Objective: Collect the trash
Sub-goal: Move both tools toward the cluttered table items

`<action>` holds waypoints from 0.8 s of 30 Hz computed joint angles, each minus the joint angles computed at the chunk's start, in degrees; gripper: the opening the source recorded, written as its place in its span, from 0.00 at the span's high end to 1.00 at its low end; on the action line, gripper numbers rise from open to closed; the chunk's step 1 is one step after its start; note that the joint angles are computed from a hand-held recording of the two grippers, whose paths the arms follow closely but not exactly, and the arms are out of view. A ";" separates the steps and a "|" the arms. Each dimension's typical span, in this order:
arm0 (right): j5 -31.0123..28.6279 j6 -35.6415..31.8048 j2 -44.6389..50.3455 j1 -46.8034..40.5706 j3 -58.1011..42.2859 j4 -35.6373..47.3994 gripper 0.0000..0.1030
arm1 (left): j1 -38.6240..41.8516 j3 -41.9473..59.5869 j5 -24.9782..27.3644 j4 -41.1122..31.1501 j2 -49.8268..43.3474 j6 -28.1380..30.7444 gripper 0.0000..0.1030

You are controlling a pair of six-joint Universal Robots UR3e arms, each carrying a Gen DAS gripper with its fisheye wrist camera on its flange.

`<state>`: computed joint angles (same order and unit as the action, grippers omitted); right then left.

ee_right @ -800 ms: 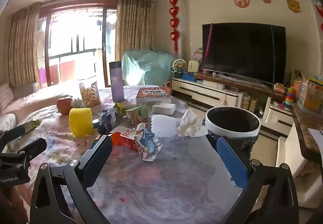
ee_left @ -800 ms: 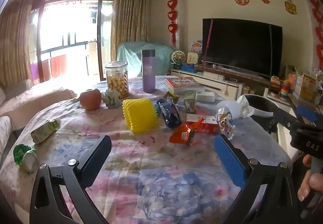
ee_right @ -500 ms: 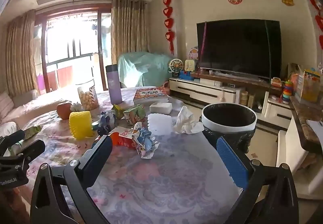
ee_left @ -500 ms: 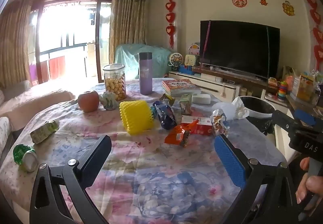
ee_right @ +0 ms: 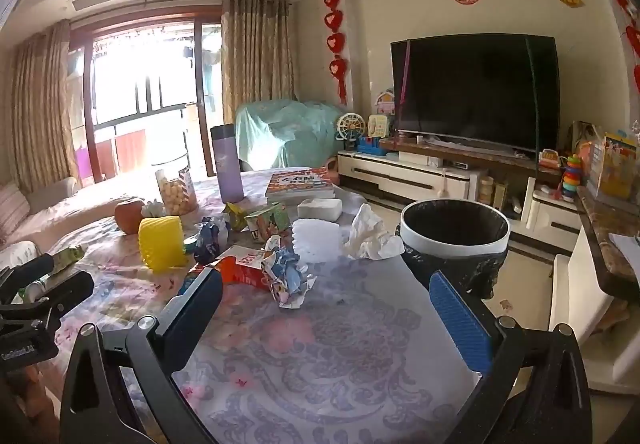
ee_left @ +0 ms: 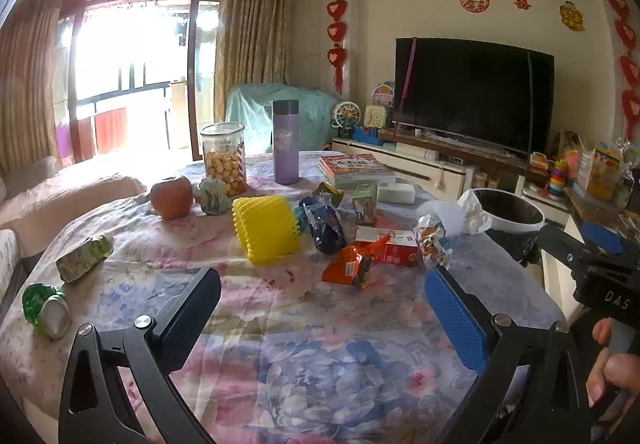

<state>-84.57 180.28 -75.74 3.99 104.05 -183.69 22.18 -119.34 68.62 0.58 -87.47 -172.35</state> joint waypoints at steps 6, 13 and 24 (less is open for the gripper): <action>0.02 -0.40 0.00 0.39 -0.35 0.51 0.00 | 0.37 -1.00 -0.51 1.74 -0.54 -0.19 0.01; 0.50 -0.42 0.00 0.42 -0.34 0.76 0.00 | 0.75 -1.54 -1.03 2.15 -0.47 0.00 0.01; 1.43 -0.51 -0.03 0.20 -0.40 1.62 0.00 | 0.88 -1.95 -1.03 2.39 -0.37 -0.46 0.01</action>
<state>-83.14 179.76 -75.76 4.20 103.65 -182.07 23.06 -121.29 67.59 2.97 -87.84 -172.81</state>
